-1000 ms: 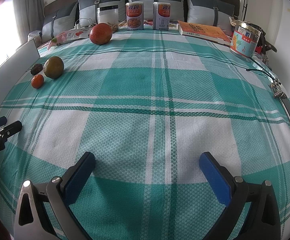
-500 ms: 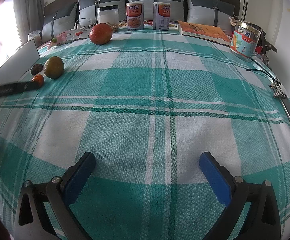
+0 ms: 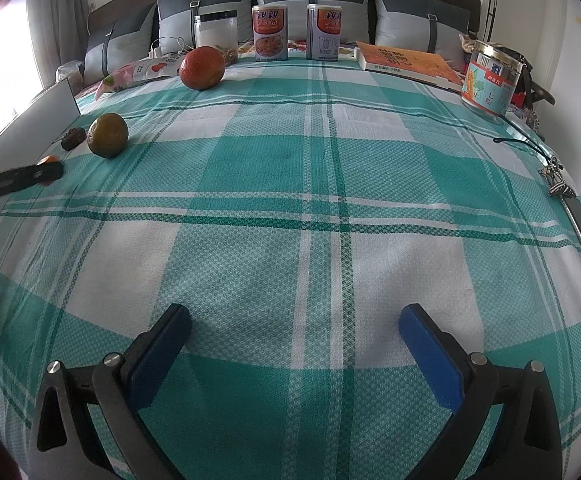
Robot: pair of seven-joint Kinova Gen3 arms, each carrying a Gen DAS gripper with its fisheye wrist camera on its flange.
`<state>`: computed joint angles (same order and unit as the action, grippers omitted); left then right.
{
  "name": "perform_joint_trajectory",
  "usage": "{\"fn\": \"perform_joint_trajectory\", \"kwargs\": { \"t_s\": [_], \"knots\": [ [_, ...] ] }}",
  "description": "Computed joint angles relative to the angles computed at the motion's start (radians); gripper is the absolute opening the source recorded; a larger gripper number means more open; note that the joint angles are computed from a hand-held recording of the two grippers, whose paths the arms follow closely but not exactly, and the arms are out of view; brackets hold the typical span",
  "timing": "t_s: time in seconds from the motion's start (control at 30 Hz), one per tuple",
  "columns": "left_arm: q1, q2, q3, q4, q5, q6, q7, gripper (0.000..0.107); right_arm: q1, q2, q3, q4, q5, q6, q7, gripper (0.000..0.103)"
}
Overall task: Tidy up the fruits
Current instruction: 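Lower the left gripper and grasp the second orange tangerine, then hold the tangerine in the left gripper just above the sheet, then open the left gripper, setting the tangerine back on the sheet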
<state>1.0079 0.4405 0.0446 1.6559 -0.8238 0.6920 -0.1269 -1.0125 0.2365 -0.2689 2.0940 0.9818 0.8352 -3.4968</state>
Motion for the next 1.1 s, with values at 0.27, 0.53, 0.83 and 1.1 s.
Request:
{"fn": "perform_joint_trajectory", "kwargs": {
  "t_s": [0.27, 0.53, 0.83, 1.1],
  "knots": [
    [0.061, -0.073, 0.043, 0.126, -0.077, 0.081, 0.176, 0.029, 0.001, 0.000, 0.000, 0.000, 0.001, 0.000, -0.001, 0.103],
    [0.039, -0.047, 0.081, 0.149, -0.094, 0.108, 0.283, 0.032, 0.002, 0.000, 0.000, 0.001, 0.002, -0.002, 0.000, 0.103],
    [0.051, -0.014, 0.081, 0.126, -0.080, 0.174, 0.322, 0.090, 0.001, 0.000, 0.000, 0.001, 0.002, -0.002, 0.000, 0.103],
    [0.054, -0.006, 0.078, 0.114, -0.069, 0.187, 0.304, 0.093, 0.001, 0.000, -0.001, 0.001, 0.001, -0.001, -0.001, 0.103]
  ]
}}
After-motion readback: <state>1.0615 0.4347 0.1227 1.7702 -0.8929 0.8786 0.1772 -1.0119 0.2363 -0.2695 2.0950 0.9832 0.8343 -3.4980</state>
